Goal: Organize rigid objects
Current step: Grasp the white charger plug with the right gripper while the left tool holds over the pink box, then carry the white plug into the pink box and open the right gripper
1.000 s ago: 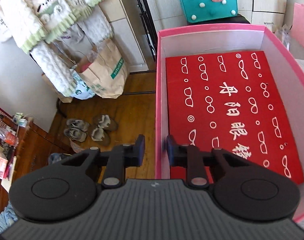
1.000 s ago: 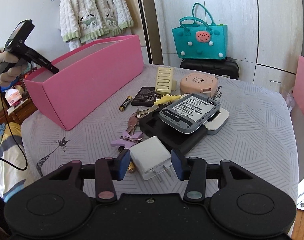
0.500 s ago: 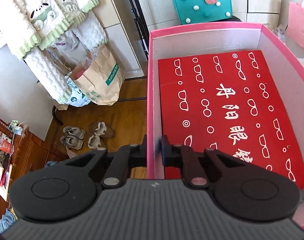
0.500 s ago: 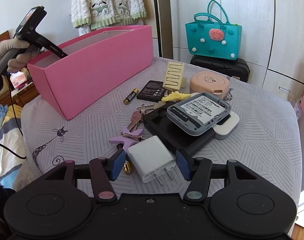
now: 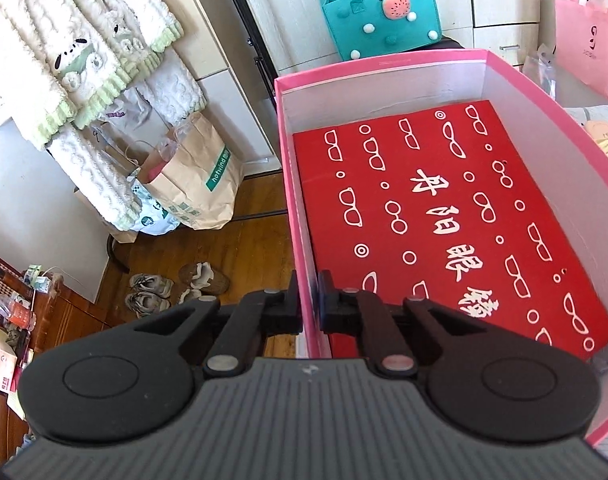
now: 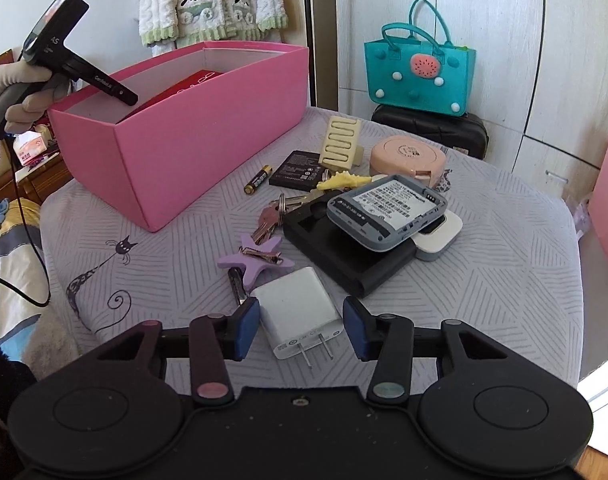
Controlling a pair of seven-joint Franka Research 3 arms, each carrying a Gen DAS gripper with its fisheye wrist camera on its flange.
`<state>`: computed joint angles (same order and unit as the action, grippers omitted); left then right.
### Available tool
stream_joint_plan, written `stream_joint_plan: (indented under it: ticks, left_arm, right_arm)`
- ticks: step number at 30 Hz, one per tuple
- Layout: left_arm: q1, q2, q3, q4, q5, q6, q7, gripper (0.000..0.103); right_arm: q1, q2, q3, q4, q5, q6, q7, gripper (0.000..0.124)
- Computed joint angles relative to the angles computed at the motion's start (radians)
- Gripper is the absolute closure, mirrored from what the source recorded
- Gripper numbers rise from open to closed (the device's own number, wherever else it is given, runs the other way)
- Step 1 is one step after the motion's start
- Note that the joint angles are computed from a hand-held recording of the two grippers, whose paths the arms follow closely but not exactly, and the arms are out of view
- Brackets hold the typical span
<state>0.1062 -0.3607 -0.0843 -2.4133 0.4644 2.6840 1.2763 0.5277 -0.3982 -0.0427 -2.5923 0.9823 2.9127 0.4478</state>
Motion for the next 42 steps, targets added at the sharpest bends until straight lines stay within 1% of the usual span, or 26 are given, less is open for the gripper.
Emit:
stream_joint_plan:
  ticks: [2, 4, 8, 11, 13, 16, 18, 20, 21, 22, 24, 26, 29, 30, 32, 34, 36, 39, 42]
  left_arm:
    - [0.003, -0.007, -0.006, -0.008, 0.012, 0.01, -0.004, 0.097]
    - [0.013, -0.013, -0.018, -0.016, 0.04, 0.027, -0.019, 0.097]
    - [0.02, -0.02, -0.024, -0.029, 0.075, 0.059, -0.035, 0.097]
    - [0.01, -0.022, -0.019, -0.032, 0.064, 0.062, -0.029, 0.097]
    - [-0.006, -0.036, -0.004, -0.044, 0.039, 0.067, -0.006, 0.096]
    - [-0.008, -0.049, 0.007, -0.06, 0.018, 0.067, 0.015, 0.096]
    - [-0.005, -0.046, 0.008, -0.062, 0.007, 0.066, 0.019, 0.096]
    - [0.016, -0.046, -0.014, -0.07, 0.027, 0.067, -0.01, 0.096]
    - [0.034, -0.048, -0.034, -0.075, 0.054, 0.069, -0.038, 0.096]
    - [0.047, -0.052, -0.054, -0.081, 0.088, 0.069, -0.061, 0.095]
    - [0.061, -0.072, -0.08, -0.107, 0.15, 0.087, -0.097, 0.094]
    - [0.055, -0.093, -0.075, -0.126, 0.168, 0.098, -0.106, 0.094]
    - [0.046, -0.12, -0.06, -0.151, 0.185, 0.116, -0.089, 0.095]
    - [0.03, -0.129, -0.043, -0.159, 0.17, 0.121, -0.066, 0.095]
    - [-0.003, -0.137, 0.003, -0.165, 0.126, 0.132, 0.005, 0.095]
    - [-0.016, -0.137, 0.024, -0.165, 0.084, 0.138, 0.048, 0.095]
    - [-0.007, -0.127, 0.023, -0.163, 0.063, 0.151, 0.066, 0.095]
    - [0.023, -0.094, 0.0, -0.143, 0.039, 0.153, 0.034, 0.095]
    - [0.02, -0.072, 0.005, -0.12, 0.015, 0.139, 0.039, 0.095]
  right_arm:
    - [-0.009, -0.006, 0.0, -0.002, -0.009, -0.018, 0.012, 0.072]
    - [-0.004, -0.005, -0.008, 0.0, 0.0, -0.022, -0.005, 0.072]
    - [0.021, 0.014, -0.027, 0.012, 0.06, -0.016, -0.097, 0.069]
    - [0.01, 0.038, -0.011, 0.022, 0.07, -0.019, -0.127, 0.067]
    - [-0.003, 0.051, 0.005, 0.025, 0.067, -0.011, -0.127, 0.07]
    - [-0.013, 0.061, 0.003, 0.039, 0.115, -0.006, -0.113, 0.07]
    - [-0.012, 0.059, -0.016, 0.05, 0.174, -0.02, -0.143, 0.07]
    - [-0.024, 0.053, -0.013, 0.057, 0.213, -0.029, -0.157, 0.071]
    - [-0.027, 0.049, -0.008, 0.059, 0.229, -0.031, -0.17, 0.074]
    - [-0.033, 0.045, -0.002, 0.06, 0.233, -0.038, -0.175, 0.076]
    - [-0.045, 0.04, 0.014, 0.062, 0.224, -0.046, -0.173, 0.076]
    - [-0.05, 0.043, 0.03, 0.065, 0.206, -0.038, -0.173, 0.076]
    - [-0.062, 0.056, 0.057, 0.067, 0.139, -0.024, -0.121, 0.076]
    - [-0.068, 0.059, 0.065, 0.065, 0.106, -0.024, -0.093, 0.076]
    - [-0.063, 0.059, 0.073, 0.055, 0.078, 0.002, -0.058, 0.076]
    - [-0.062, 0.057, 0.073, 0.051, 0.042, 0.004, -0.005, 0.076]
    - [-0.053, 0.063, 0.065, 0.052, 0.029, 0.014, 0.027, 0.076]
    - [-0.051, 0.074, 0.079, 0.044, -0.013, 0.07, 0.104, 0.076]
    - [-0.012, 0.052, 0.052, 0.038, -0.011, 0.096, 0.112, 0.076]
